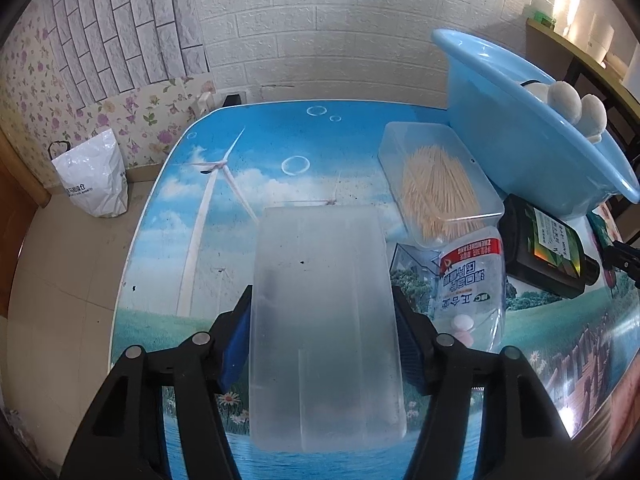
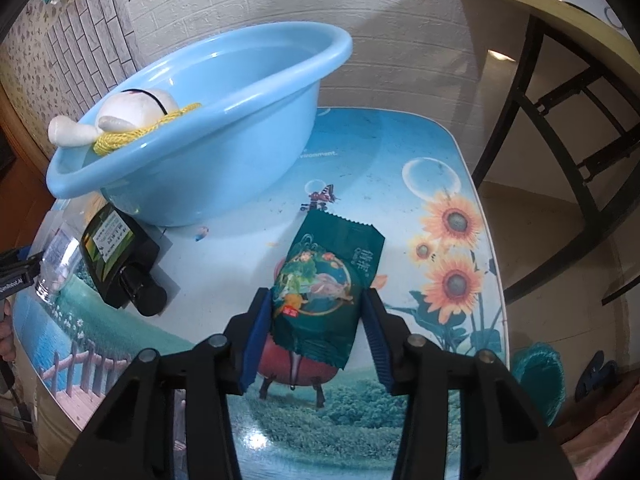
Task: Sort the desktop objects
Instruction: 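Lift the plastic box and green packet and carry both over the basin, then open both tools to drop the plastic box and green packet into the basin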
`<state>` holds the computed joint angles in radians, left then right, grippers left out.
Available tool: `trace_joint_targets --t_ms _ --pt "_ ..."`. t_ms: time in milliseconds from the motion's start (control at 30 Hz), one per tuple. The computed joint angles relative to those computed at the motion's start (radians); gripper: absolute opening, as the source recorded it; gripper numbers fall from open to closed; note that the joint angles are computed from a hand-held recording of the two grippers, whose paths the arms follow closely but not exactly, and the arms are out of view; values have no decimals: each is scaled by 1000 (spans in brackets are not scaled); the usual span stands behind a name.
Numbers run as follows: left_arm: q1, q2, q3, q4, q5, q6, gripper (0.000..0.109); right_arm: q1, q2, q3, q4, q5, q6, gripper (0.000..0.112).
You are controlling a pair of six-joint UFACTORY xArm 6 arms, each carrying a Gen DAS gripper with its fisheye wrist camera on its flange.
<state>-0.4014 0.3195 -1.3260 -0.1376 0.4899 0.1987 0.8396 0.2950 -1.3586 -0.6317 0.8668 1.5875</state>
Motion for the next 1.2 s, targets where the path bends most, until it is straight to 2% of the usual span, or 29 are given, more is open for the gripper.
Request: trace_joint_targets --t_ms 133,433,533,600,733,900,1200 --pt "5 -14 6 -25 13 11 62 6 -27 20 -34 -8 36 44" --pt "5 -116 43 -30 -34 15 62 29 -142 66 -130 31 123 44" --pt "-9 -152 50 36 -62 -41 62 38 -183 78 -167 61 163 44" --pt "-19 -160 30 17 -56 -22 62 41 -197 74 -185 74 166 44" --pt "-43 -148 -37 -29 -29 28 62 31 -213 67 -220 18 171 44" --pt "-98 -133 -108 -130 -5 116 62 28 -174 -6 -258 -14 115 44" --pt "-173 -42 -232 -187 48 229 62 -27 -77 -109 -215 -86 -40 44"
